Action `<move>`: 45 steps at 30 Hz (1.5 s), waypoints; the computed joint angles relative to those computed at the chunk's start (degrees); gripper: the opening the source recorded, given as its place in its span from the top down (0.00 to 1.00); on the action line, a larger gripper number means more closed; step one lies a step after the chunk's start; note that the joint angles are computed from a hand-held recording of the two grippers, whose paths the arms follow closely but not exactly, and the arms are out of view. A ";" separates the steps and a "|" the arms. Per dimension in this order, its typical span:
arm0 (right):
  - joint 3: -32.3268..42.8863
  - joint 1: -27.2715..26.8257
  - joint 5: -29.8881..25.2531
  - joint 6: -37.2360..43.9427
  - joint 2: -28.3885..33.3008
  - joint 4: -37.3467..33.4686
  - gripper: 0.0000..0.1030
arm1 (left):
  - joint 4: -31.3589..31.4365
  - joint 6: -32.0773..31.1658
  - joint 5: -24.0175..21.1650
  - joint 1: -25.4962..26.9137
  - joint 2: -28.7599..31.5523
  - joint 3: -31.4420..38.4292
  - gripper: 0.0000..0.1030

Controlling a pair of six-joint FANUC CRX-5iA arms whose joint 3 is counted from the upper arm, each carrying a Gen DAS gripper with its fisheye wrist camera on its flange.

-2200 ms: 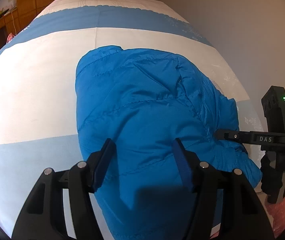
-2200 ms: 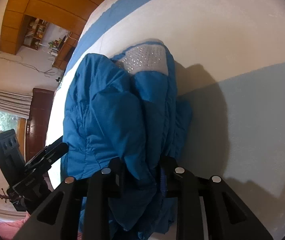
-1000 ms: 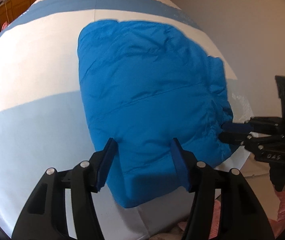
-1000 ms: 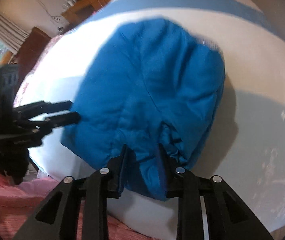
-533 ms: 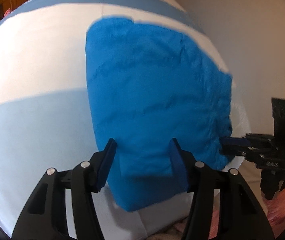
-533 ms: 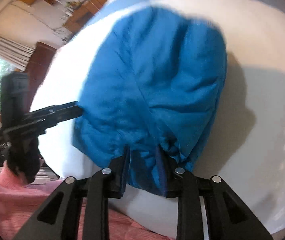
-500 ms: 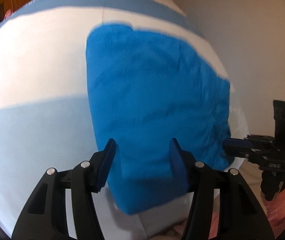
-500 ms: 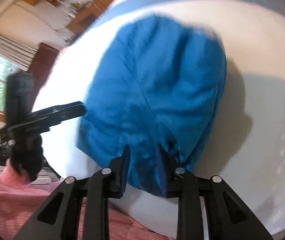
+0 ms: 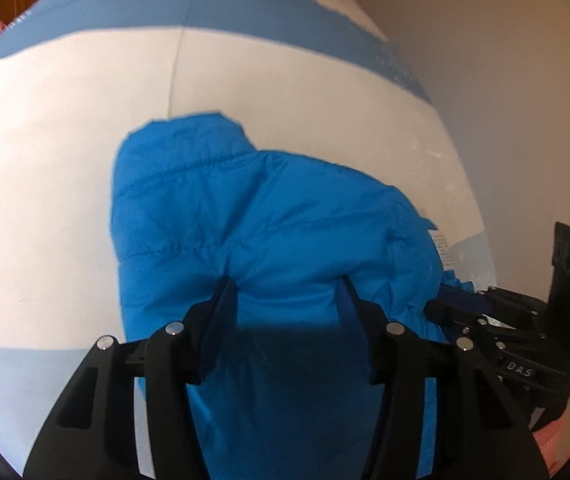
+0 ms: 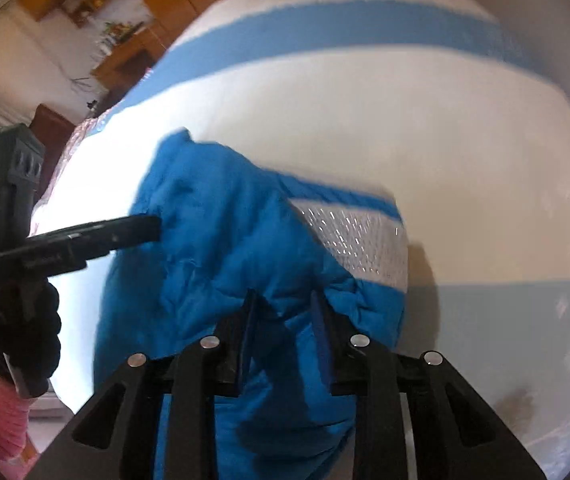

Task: Fold large clothes

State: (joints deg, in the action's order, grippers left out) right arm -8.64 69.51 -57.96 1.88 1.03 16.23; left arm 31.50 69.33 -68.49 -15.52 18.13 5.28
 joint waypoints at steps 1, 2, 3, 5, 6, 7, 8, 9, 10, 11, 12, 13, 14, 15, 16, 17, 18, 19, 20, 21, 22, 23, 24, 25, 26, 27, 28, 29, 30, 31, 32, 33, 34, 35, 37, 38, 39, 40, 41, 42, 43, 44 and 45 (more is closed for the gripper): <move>-1.50 -0.33 1.97 -0.95 -0.23 -0.30 0.76 | 0.03 -0.03 -0.26 0.00 0.72 0.42 0.50; -1.61 -0.95 2.82 -1.11 -0.09 -0.75 0.76 | -0.30 0.24 -0.54 -0.21 1.62 1.03 0.50; -2.00 -1.25 3.85 -0.80 -0.09 -1.08 0.76 | -0.93 0.83 -0.64 -0.67 2.58 2.18 0.50; -0.14 -1.38 2.56 -0.56 1.10 -1.30 0.76 | -2.24 1.73 -1.07 -1.23 3.00 3.45 0.50; -0.04 -1.21 2.50 -1.19 1.05 -0.77 0.76 | -2.52 2.27 -1.39 -1.29 3.00 4.02 0.51; -0.07 -0.95 2.53 -2.00 0.88 -0.11 0.76 | -2.91 3.27 -1.53 -1.57 3.11 5.00 0.51; -0.31 -0.09 2.41 -3.71 0.17 1.60 0.75 | -3.03 3.44 -1.32 -1.51 2.69 4.95 0.51; -0.75 0.57 2.67 -4.75 -0.23 3.18 0.73 | -2.92 2.86 -0.70 -1.11 1.10 3.50 0.51; -0.92 1.62 2.12 -5.59 -0.79 5.16 0.72 | -2.57 1.99 0.06 -0.74 -0.52 2.02 0.51; -0.80 2.85 1.21 -6.00 -1.25 6.55 0.72 | -2.18 0.69 1.12 -0.30 -3.16 -0.36 0.51; -0.73 3.85 0.83 -6.09 -1.60 7.44 0.72 | -1.70 -0.26 1.61 0.08 -5.11 -2.30 0.51; -0.20 4.37 0.71 -5.76 -1.43 7.80 0.72 | -1.00 -1.20 1.86 0.50 -7.07 -4.45 0.51; 0.41 5.17 0.42 -5.35 -1.17 7.95 0.72 | -0.42 -1.96 1.88 0.83 -8.52 -6.12 0.51; 1.14 5.62 -0.11 -4.84 -0.65 7.68 0.72 | -0.31 -2.46 2.05 0.96 -9.88 -7.82 0.51; 1.91 6.10 -1.04 -4.47 0.13 7.13 0.72 | -0.96 -2.26 2.12 0.87 -10.47 -8.46 0.51; 1.97 6.26 -1.51 -4.49 0.44 6.63 0.72 | -2.10 -2.07 2.56 0.53 -11.20 -9.44 0.51; 1.54 6.35 -1.30 -4.75 0.61 5.85 0.72 | -3.05 -2.11 3.08 0.14 -11.52 -10.25 0.50; -0.01 6.23 0.53 -5.94 0.21 5.18 0.72 | -3.54 -1.95 3.78 -0.26 -11.73 -11.02 0.49; -1.63 5.98 2.91 -7.48 -0.16 5.08 0.72 | -3.59 -1.67 4.94 -0.53 -11.94 -12.09 0.48; -2.74 5.72 4.81 -8.52 -0.02 5.49 0.72 | -3.44 -1.84 5.91 -0.60 -12.27 -12.98 0.48; -4.21 5.71 6.02 -9.36 -0.50 6.11 0.72 | -3.68 -2.11 7.06 -0.99 -12.33 -13.46 0.48; -5.50 5.62 7.51 -10.51 -0.75 6.83 0.73 | -3.56 -3.08 7.59 -0.47 -12.42 -14.14 0.47; -6.28 5.40 8.69 -11.43 -1.07 6.81 0.73 | -3.72 -2.72 7.76 -0.57 -12.21 -14.12 0.46; -6.51 5.27 9.00 -11.50 -1.33 6.47 0.73 | -3.80 -2.26 7.36 -0.61 -11.88 -13.73 0.46; -5.66 5.02 8.39 -10.13 -1.31 5.41 0.73 | -3.91 -1.88 6.81 -0.75 -11.60 -13.20 0.46; -5.08 4.97 7.72 -9.43 -1.44 5.06 0.72 | -3.84 -1.83 5.78 -0.52 -11.40 -12.50 0.46; -4.89 5.00 7.31 -9.32 -1.80 5.15 0.72 | -3.34 -2.11 5.08 -0.11 -11.44 -12.30 0.47; -5.65 5.31 7.74 -10.42 -2.89 6.47 0.65 | -1.97 -2.36 4.12 0.85 -11.44 -12.17 0.47; -7.22 5.87 8.58 -12.54 -4.42 8.71 0.54 | -0.85 -2.58 3.76 1.70 -11.59 -12.43 0.42; -9.38 6.56 9.73 -15.98 -6.24 12.22 0.48 | 1.10 -3.44 3.29 3.15 -11.80 -13.00 0.38; -10.71 6.86 10.31 -18.24 -7.41 14.40 0.38 | 2.93 -4.51 2.73 4.67 -11.95 -13.66 0.32; -12.70 7.11 11.37 -21.21 -9.03 16.88 0.30 | 4.15 -4.67 2.61 5.26 -11.83 -14.12 0.29; -14.12 7.06 12.30 -22.95 -10.14 18.04 0.26 | 5.43 -5.23 2.20 6.33 -11.71 -14.75 0.28; -16.29 6.78 13.80 -25.44 -11.69 19.25 0.19 | 6.70 -6.23 1.71 7.45 -11.57 -15.49 0.25; -20.79 5.85 18.33 -30.12 -14.30 19.85 0.15 | 9.42 -6.87 0.53 9.12 -10.50 -16.91 0.22; -23.20 4.94 22.35 -32.13 -15.33 20.20 0.14 | 11.36 -7.60 -0.62 9.82 -9.69 -17.68 0.20; -26.39 3.63 27.86 -35.12 -16.39 21.37 0.12 | 13.35 -8.55 -1.66 10.16 -8.91 -18.53 0.19; -28.04 3.11 30.37 -37.24 -16.85 22.48 0.11 | 15.24 -9.43 -2.54 10.36 -8.33 -19.69 0.19; -29.45 2.35 32.79 -39.03 -16.69 22.66 0.11 | 16.24 -10.47 -2.67 10.68 -8.21 -21.06 0.18; -30.46 1.65 34.89 -39.95 -16.29 22.60 0.10 | 17.54 -11.39 -2.98 10.68 -7.62 -21.69 0.17; -31.89 0.62 37.99 -41.96 -15.89 24.07 0.10 | 18.77 -12.40 -3.38 10.53 -6.92 -22.21 0.16; -33.61 -0.69 41.64 -44.84 -15.61 26.82 0.10 | 19.40 -13.35 -4.01 10.82 -6.81 -22.88 0.16; -34.93 -2.02 44.83 -47.53 -15.19 29.70 0.09 | 20.16 -14.16 -4.45 10.53 -5.98 -22.99 0.15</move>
State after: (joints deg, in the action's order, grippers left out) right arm -43.57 67.50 -13.13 -45.64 -14.16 45.93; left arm 51.66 55.17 -72.94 -4.99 12.15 -17.71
